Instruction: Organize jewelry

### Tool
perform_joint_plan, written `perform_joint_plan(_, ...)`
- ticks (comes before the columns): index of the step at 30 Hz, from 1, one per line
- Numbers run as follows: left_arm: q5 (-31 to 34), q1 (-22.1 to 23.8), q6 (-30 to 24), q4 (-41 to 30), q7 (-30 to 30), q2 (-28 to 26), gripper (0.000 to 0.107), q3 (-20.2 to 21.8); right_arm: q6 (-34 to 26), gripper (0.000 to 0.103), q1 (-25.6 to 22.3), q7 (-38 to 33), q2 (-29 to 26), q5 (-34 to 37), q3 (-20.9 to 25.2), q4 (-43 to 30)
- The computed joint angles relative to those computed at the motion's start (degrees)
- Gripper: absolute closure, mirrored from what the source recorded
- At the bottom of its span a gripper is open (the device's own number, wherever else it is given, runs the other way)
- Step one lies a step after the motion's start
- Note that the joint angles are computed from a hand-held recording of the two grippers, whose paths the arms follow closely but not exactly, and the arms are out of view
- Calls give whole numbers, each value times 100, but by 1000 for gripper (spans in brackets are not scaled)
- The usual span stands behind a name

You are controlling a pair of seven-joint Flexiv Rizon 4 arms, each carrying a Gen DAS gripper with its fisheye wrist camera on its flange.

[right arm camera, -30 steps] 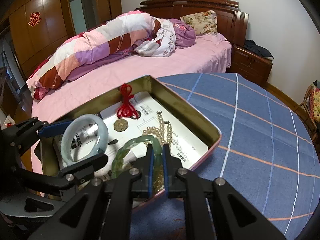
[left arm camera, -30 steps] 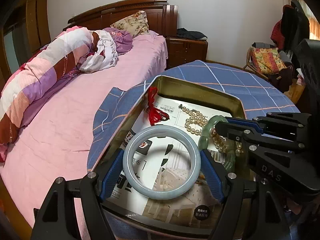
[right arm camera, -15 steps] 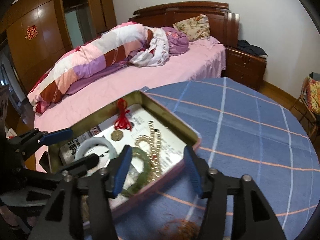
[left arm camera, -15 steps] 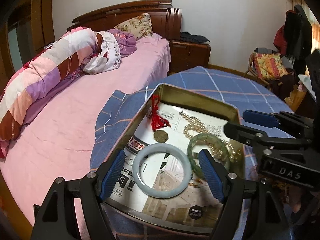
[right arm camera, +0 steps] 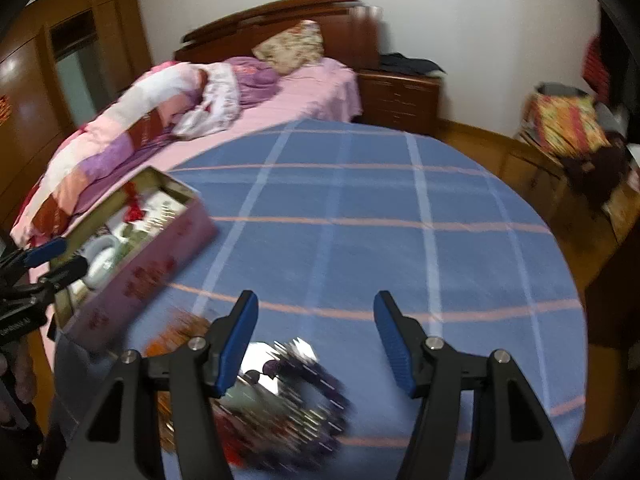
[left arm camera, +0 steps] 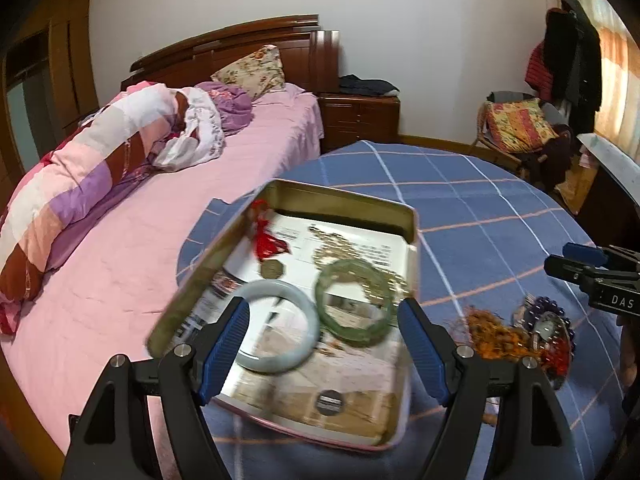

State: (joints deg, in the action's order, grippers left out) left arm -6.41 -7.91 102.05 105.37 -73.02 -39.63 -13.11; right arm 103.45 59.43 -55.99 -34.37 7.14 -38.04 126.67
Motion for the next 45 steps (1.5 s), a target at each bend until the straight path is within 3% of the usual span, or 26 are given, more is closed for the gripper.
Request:
perform_joint_plan(4, 47, -219, 67, 72, 17, 39, 30, 127, -26, 40, 214, 71, 86, 120, -155, 305)
perform_joint_plan(9, 70, -275, 110, 126, 7, 85, 30, 109, -30, 40, 148, 30, 135, 78, 0, 450)
perform_joint_plan(15, -25, -546, 111, 119, -62, 106, 30, 383, 323, 48, 78, -120, 206, 229, 232, 536)
perform_joint_plan(18, -42, -627, 113, 139, -76, 107, 30, 425, 413, 55, 9, -283, 256, 319, 427, 476)
perform_joint_plan(23, -15, -673, 143, 183, -67, 113, 30, 413, 298, 78, -222, -479, 204, 267, 857, 271)
perform_joint_plan(25, -11, -654, 126, 190, -65, 113, 30, 381, 273, 81, -303, -481, 149, 226, 985, 217)
perform_joint_plan(27, -13, -646, 123, 200, -73, 115, 30, 369, 237, 81, -122, -480, 72, 251, 812, 210)
perform_joint_plan(29, -7, -613, 130, 212, -84, 114, 30, 327, 315, 91, -137, -494, 72, 253, 827, 228)
perform_joint_plan(32, 27, -505, 147, 236, -98, 119, 30, 193, 389, 97, -7, -526, 47, 375, 704, 267)
perform_joint_plan(40, 192, -334, 111, 260, -23, 125, 30, -129, 675, 99, 466, -583, 52, 940, 180, 426)
perform_joint_plan(45, 151, -520, 46, 197, -8, 115, 30, 12, 718, 96, 34, -688, 240, 882, 659, 428)
